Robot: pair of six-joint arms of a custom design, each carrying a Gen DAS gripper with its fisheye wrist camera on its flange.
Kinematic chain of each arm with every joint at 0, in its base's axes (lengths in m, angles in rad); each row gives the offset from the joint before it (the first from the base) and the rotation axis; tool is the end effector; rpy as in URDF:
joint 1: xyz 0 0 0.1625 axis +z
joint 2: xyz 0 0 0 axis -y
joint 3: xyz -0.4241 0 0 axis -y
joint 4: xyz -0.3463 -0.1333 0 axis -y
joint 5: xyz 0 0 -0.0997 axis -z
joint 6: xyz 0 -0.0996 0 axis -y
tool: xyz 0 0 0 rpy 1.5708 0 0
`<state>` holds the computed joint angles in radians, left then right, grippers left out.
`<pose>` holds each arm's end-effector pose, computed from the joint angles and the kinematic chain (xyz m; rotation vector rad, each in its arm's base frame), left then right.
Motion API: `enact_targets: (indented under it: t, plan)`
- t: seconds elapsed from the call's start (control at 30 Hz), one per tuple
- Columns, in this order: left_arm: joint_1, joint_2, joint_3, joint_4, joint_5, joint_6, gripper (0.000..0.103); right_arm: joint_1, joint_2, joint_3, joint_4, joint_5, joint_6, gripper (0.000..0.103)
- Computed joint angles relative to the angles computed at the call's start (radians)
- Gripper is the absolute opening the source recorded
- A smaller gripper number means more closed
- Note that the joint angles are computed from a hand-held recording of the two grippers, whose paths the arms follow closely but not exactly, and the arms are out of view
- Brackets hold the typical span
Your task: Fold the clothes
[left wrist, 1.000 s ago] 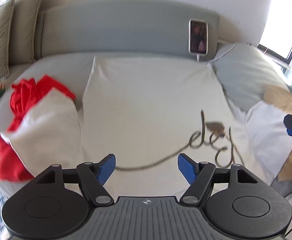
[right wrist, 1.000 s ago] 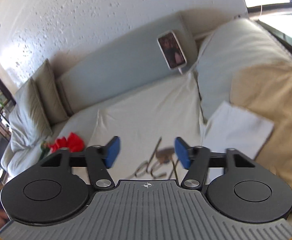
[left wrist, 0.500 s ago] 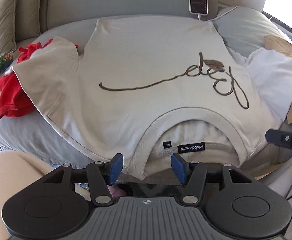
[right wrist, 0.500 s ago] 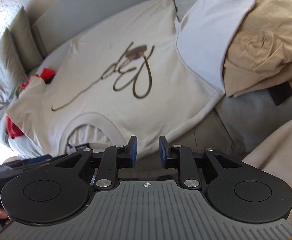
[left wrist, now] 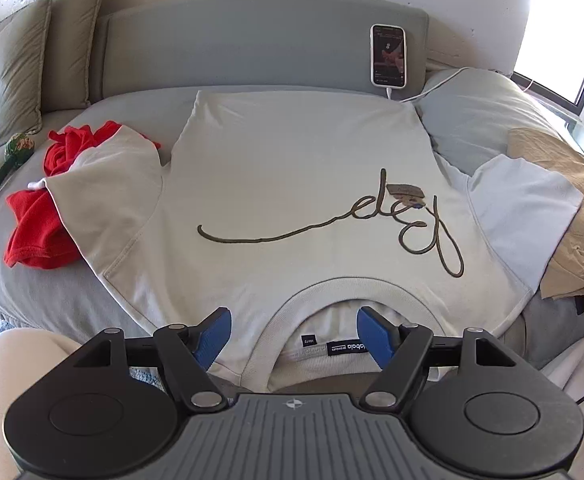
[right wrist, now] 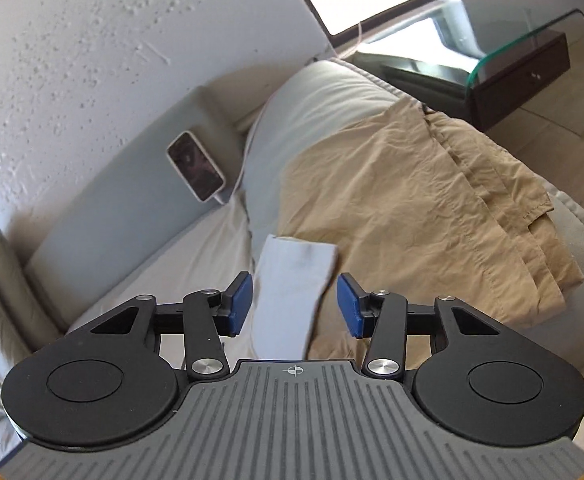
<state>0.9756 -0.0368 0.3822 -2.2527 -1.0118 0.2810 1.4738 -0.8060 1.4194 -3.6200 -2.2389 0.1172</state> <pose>-0.3346 -0.8261 0.0141 0.9839 2.3979 -0.5506 0.0066 -0.6715 0.3574 -0.7948 -1.8725 1.7070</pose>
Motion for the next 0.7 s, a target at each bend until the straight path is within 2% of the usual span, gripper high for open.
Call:
enact_targets:
  t: [0.13, 0.2, 0.4, 0.7]
  plan:
    - [0.001, 0.020, -0.037, 0.032, 0.006, 0.000, 0.071, -0.050, -0.016, -0.026, 0.086, 0.050, 0.077, 0.048]
    - [0.000, 0.032, -0.061, 0.047, 0.008, 0.000, 0.071, -0.067, -0.019, -0.035, 0.104, 0.092, 0.089, 0.048]
    - [0.001, 0.064, -0.130, 0.108, 0.008, -0.018, 0.071, -0.080, 0.009, -0.082, 0.094, 0.095, 0.012, 0.047]
    - [0.005, 0.075, -0.159, 0.142, -0.005, -0.030, 0.071, -0.100, 0.000, -0.030, 0.019, 0.161, -0.074, 0.047]
